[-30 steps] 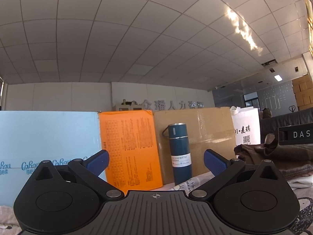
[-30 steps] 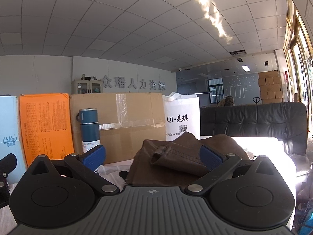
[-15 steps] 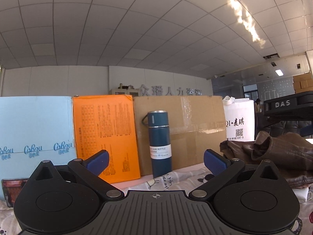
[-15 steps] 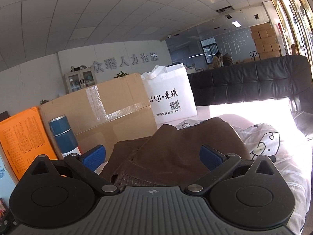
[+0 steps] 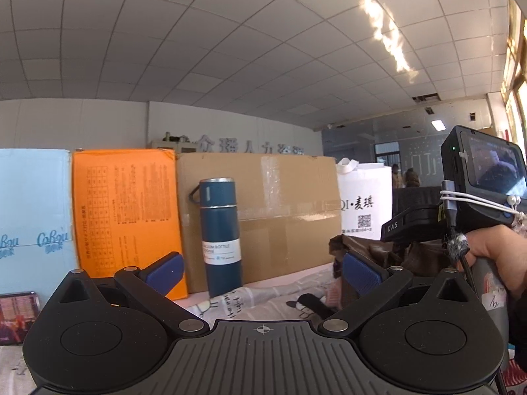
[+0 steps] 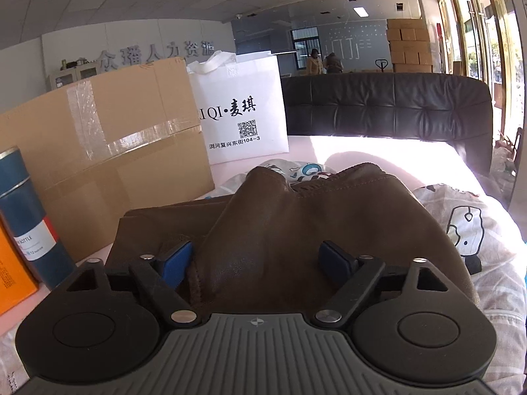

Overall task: Fold clothes
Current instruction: 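Move the right gripper to the brown jacket and close on its edge, then grasp another jacket edge with the left gripper while the right gripper holds its edge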

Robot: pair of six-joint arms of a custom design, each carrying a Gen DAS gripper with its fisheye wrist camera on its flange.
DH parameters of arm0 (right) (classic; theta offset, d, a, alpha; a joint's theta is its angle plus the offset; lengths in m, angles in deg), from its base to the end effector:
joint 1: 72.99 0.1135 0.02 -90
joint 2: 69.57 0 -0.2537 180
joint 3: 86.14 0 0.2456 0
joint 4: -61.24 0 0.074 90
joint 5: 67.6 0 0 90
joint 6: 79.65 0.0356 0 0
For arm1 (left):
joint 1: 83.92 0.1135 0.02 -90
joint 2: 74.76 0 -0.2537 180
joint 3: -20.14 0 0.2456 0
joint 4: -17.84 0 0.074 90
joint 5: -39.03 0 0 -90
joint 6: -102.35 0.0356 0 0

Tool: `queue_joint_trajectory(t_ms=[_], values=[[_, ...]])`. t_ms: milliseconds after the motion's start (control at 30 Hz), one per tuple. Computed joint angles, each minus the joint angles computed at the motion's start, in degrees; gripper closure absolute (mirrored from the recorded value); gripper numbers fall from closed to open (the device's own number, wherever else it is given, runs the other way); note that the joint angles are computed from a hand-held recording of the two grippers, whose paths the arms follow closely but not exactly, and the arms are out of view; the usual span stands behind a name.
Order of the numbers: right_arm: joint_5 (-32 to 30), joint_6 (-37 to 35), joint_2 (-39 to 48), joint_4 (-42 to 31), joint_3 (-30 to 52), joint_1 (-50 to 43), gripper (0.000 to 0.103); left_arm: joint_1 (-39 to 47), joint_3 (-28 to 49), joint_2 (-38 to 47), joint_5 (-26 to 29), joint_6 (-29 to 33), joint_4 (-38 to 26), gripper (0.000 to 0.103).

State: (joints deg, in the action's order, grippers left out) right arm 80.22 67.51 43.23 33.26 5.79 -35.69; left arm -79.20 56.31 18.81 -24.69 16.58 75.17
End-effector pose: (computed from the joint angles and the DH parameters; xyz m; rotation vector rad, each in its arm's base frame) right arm 0.3436 0.2239 0.1899 0.7334 1.8484 -0.1937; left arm 0.2744 0.0068 0.1597 0.3515 1.5372 -0.2377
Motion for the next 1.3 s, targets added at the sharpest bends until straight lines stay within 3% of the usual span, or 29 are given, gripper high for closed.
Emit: queue_joint_trajectory(t_ms=[33, 67, 133, 300, 500, 633, 733, 867, 900, 967, 1033, 1100, 1133, 1167, 1200, 1233, 1300], values=[[-0.32, -0.98, -1.72, 3.46, -3.31, 0.07, 0.055, -0.43, 1.00, 0.52, 1.72, 0.33, -0.64, 0.000], [-0.78, -2.00, -3.14, 6.24, -6.01, 0.13, 0.062, -0.86, 2.07, 1.03, 3.47, 0.69, -1.39, 0.000], [-1.85, -3.84, -6.12, 11.91, -11.55, 0.28, 0.086, -1.71, 4.93, 1.93, 6.74, 1.26, -5.03, 0.000], [-3.05, -6.60, -14.13, 24.12, -25.18, 1.85, 0.094, -4.33, 12.60, 5.23, 11.84, 1.75, -13.59, 0.000], [4.09, -2.20, -22.40, 27.59, -37.88, 8.26, 0.095, -8.09, 21.17, 8.33, 15.35, 2.80, -23.26, 0.004], [10.10, 9.17, -26.09, 18.68, -42.02, 12.74, 0.096, -10.65, 28.93, 11.43, 14.09, 4.69, -33.11, 0.004], [13.26, 19.46, -28.44, 8.14, -43.43, 14.57, 0.096, -12.29, 35.23, 13.85, 13.07, 5.65, -40.83, 0.004], [13.09, 18.06, -32.99, 10.33, -48.95, 14.96, 0.096, -13.27, 42.97, 16.32, 15.18, 7.40, -51.27, 0.004], [12.90, 18.14, -33.43, 9.98, -49.43, 14.72, 0.095, -13.24, 43.71, 16.63, 16.41, 6.97, -51.51, 0.004], [12.94, 19.68, -34.41, 8.44, -50.19, 14.54, 0.090, -13.06, 47.54, 17.94, 19.58, 7.70, -57.25, 0.004], [12.81, 19.04, -35.54, 8.77, -50.76, 14.12, 0.067, -13.39, 51.31, 19.34, 19.85, 8.54, -63.30, 0.004], [12.61, 14.02, -36.48, 13.06, -51.43, 13.50, 0.050, -14.23, 52.44, 20.21, 17.59, 8.00, -63.99, 0.006], [12.24, 11.94, -36.17, 13.41, -50.62, 12.88, 0.042, -14.79, 51.20, 19.95, 15.97, 6.66, -61.99, 0.010], [11.68, 10.44, -35.55, 12.83, -49.29, 12.01, 0.039, -15.57, 49.50, 19.31, 13.64, 5.96, -59.70, 0.023], [10.85, 9.50, -35.00, 12.26, -48.04, 10.90, 0.033, -16.46, 47.88, 18.46, 11.20, 6.61, -58.12, 0.044], [9.65, 8.89, -34.60, 12.16, -47.00, 9.58, 0.030, -17.33, 46.27, 17.80, 8.96, 7.89, -56.51, 0.054], [7.21, 7.06, -33.87, 13.34, -45.56, 7.23, 0.029, -18.17, 44.14, 17.03, 8.36, 10.78, -55.37, 0.085]])
